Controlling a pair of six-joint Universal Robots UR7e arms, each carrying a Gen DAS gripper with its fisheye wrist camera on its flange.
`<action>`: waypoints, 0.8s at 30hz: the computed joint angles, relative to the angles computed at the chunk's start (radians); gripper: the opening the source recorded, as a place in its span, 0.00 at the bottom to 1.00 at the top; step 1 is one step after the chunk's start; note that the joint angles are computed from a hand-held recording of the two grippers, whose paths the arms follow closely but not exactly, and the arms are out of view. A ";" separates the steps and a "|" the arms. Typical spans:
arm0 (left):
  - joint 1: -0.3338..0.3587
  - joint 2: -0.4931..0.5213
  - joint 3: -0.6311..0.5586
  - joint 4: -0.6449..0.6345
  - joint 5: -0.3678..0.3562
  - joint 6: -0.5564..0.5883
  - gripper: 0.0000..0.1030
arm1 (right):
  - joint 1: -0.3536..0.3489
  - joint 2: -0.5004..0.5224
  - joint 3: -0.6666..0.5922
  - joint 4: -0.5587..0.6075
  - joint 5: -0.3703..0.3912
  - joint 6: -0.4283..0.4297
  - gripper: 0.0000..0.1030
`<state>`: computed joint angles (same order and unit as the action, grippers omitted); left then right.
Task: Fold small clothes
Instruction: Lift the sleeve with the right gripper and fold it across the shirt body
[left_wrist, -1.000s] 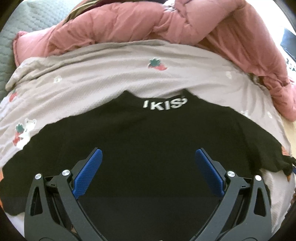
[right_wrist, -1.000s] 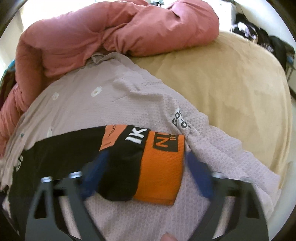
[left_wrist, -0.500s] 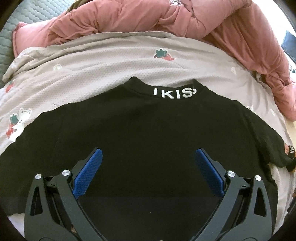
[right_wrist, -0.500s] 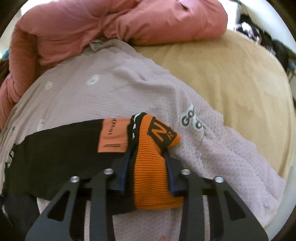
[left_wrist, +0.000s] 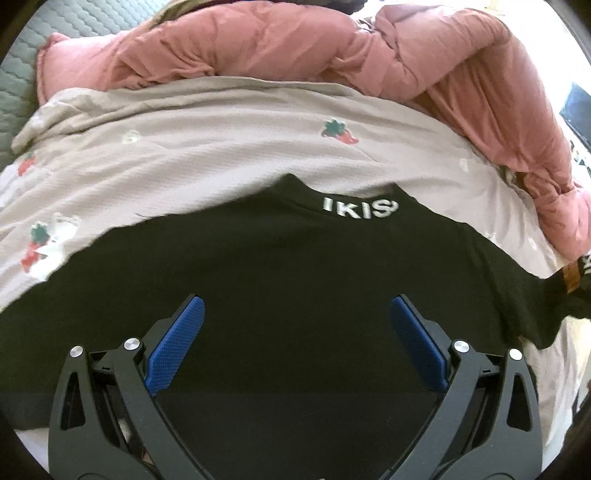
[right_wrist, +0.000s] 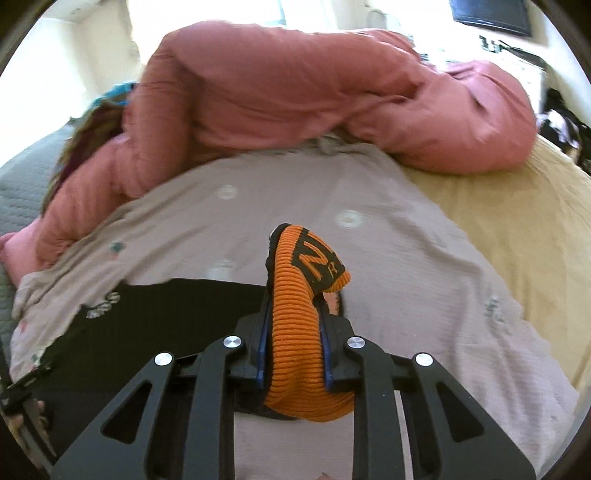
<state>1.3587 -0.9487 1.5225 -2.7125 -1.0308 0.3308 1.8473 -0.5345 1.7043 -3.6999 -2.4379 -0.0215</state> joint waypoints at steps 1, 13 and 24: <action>0.000 -0.003 0.004 -0.014 0.013 0.008 0.92 | 0.006 0.004 -0.009 0.012 0.014 0.003 0.19; 0.014 -0.044 0.013 -0.022 -0.001 0.001 0.92 | 0.058 0.099 -0.184 0.167 0.186 -0.007 0.19; 0.053 -0.073 -0.020 0.013 -0.051 -0.059 0.92 | 0.087 0.203 -0.363 0.360 0.345 0.011 0.19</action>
<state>1.4115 -1.0213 1.5028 -2.6991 -1.0817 0.2716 1.9345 -0.3315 1.3409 -3.3398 -2.0926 -0.0101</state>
